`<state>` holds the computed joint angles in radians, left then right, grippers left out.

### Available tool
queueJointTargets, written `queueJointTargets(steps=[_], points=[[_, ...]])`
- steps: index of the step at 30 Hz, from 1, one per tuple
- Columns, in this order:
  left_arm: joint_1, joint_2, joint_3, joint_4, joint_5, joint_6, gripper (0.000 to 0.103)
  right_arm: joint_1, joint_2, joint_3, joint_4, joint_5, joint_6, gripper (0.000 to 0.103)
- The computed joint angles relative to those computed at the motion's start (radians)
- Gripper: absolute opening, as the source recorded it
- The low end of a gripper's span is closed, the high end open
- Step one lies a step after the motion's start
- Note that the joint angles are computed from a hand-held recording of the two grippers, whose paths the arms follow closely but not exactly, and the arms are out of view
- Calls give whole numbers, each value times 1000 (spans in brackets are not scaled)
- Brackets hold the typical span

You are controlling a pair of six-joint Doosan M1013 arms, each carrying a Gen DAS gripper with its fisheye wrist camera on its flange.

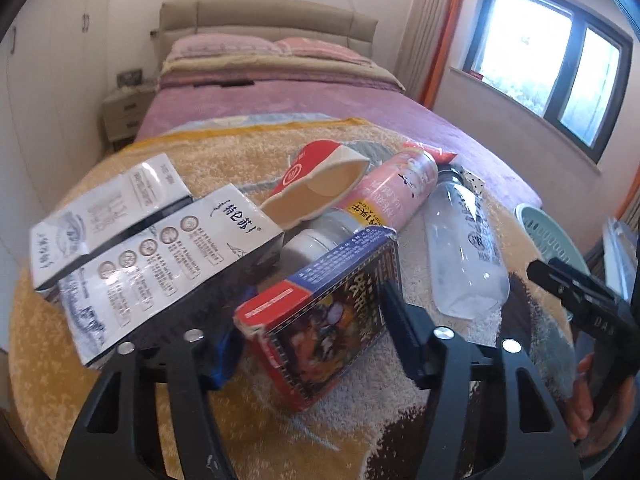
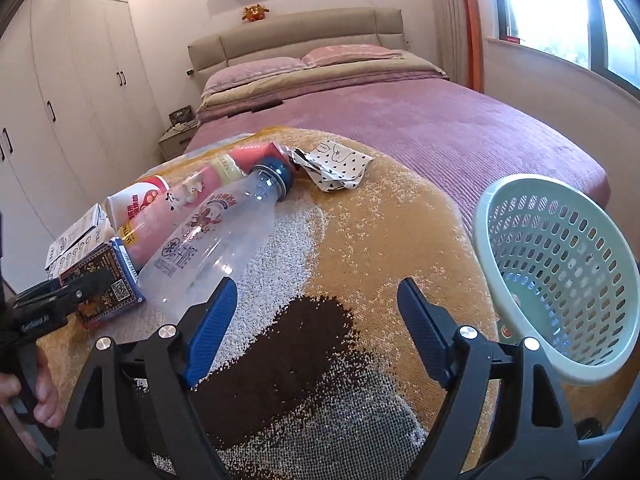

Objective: Collect trash
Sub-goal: 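Grasp the red-blue box with the left gripper while the right gripper grasps the clear milk bottle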

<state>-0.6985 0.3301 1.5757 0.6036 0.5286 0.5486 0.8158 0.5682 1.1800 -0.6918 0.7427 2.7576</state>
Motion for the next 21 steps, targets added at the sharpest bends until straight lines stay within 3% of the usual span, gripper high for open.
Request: queueJointTargets(steps=[3, 7, 10, 13, 16, 21], points=[[-13, -19, 30, 68, -21, -74, 43, 0, -4, 8, -12, -7, 21, 78], [-16, -49, 81, 130, -110, -192, 29, 4, 3, -10, -8, 12, -1, 78], [-24, -60, 111, 232, -155, -317, 25, 0, 6, -27, 48, -14, -41, 78], [-39, -62, 121, 358, -148, -433, 23, -7, 26, -83, 156, -31, -124, 78], [-45, -60, 121, 397, -146, -461, 23, -2, 80, -193, 219, 37, -197, 78], [-37, -64, 132, 443, -184, -523, 23, 9, 210, -421, 234, 267, -232, 78]])
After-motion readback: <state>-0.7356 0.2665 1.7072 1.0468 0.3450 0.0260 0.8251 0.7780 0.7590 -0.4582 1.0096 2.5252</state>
